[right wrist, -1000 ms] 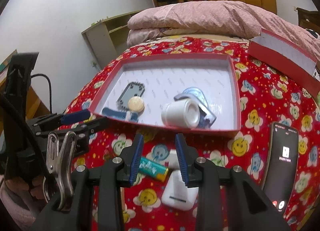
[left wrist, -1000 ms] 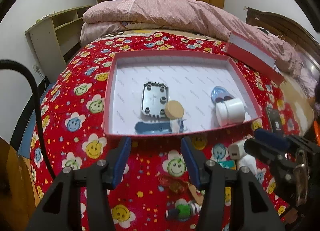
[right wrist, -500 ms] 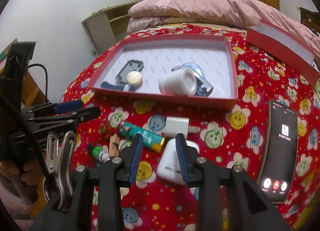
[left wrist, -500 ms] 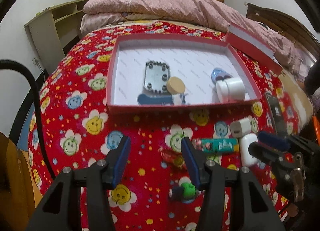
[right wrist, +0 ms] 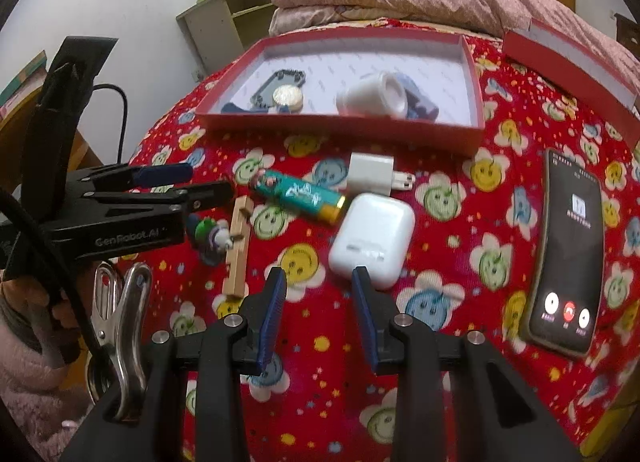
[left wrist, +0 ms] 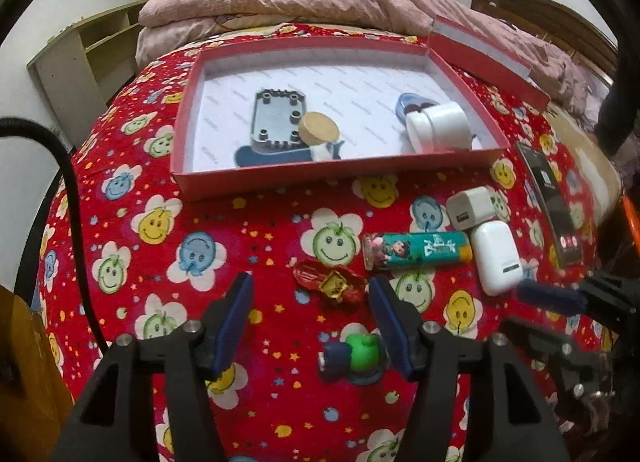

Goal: Organize rigid objects
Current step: 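Withdraw both grippers from the tray back toward the remaining items, then move the right gripper onto the white earbud case while the left approaches the red toy car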

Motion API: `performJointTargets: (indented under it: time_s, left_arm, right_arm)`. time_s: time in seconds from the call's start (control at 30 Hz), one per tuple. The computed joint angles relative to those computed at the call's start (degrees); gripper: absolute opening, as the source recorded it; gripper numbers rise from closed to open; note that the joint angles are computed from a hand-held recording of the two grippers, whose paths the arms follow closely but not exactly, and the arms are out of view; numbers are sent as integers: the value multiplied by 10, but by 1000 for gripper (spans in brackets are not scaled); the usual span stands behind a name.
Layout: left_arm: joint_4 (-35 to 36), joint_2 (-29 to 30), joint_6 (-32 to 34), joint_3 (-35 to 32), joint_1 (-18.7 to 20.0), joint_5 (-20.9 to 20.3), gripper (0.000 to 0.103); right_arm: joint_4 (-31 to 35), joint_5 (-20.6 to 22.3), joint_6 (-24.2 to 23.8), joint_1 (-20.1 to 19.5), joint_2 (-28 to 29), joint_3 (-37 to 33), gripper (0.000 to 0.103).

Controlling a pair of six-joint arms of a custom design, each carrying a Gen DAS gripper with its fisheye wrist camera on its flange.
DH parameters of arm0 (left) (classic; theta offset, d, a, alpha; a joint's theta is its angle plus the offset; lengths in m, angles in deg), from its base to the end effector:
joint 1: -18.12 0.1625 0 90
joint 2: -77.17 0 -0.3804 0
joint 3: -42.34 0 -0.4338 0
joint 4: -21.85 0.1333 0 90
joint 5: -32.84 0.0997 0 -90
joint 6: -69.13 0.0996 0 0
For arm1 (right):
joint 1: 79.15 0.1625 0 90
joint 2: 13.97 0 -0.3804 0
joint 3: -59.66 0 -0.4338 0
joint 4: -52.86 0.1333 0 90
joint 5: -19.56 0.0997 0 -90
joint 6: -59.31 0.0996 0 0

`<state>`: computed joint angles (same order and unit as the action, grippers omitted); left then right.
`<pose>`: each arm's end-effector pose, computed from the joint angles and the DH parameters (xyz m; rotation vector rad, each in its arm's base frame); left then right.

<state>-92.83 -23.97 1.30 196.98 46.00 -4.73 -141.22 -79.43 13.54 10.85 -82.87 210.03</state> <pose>-0.1152 -0.3011 0.0858 0.1696 2.2266 -0.7476 0.1177 -0.3311 0.0359 1.0534 -2.6093 0.4322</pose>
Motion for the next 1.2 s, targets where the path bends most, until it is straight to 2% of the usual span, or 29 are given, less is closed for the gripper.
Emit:
performJointTargets:
  time_s: [0.17, 0.3, 0.4, 0.53, 0.7, 0.77, 0.87, 0.93, 1.1, 1.2]
  left_arm:
    - [-21, 16, -2, 4, 5, 13, 63]
    - [16, 16, -35, 2, 6, 27, 63]
    - [11, 7, -39, 6, 18, 20, 63]
    - [15, 3, -55, 13, 11, 30, 63]
    - [28, 3, -79, 22, -4, 38, 62]
    - [33, 3, -85, 25, -11, 40, 60]
    - [28, -6, -82, 32, -18, 39, 46]
    - [23, -13, -76, 36, -20, 37, 44]
    - [22, -40, -79, 48, -26, 33, 43]
    - [27, -48, -82, 50, -30, 29, 43]
  right_arm:
    - [1, -3, 1, -4, 2, 1, 35]
    - [-3, -3, -2, -7, 5, 2, 35]
    - [-7, -5, -3, -9, 6, 2, 35]
    - [-26, -19, -8, -14, 15, 4, 40]
    - [-27, -9, -16, -28, 12, 12, 42]
    - [-31, -11, -18, -30, 16, 13, 42]
    - [-49, -8, -21, -30, 22, 17, 43]
    - [-72, -7, -18, -28, 31, 17, 44]
    - [-137, -25, -5, -8, 65, 6, 62]
    - [-147, -32, 0, 4, 82, -7, 67]
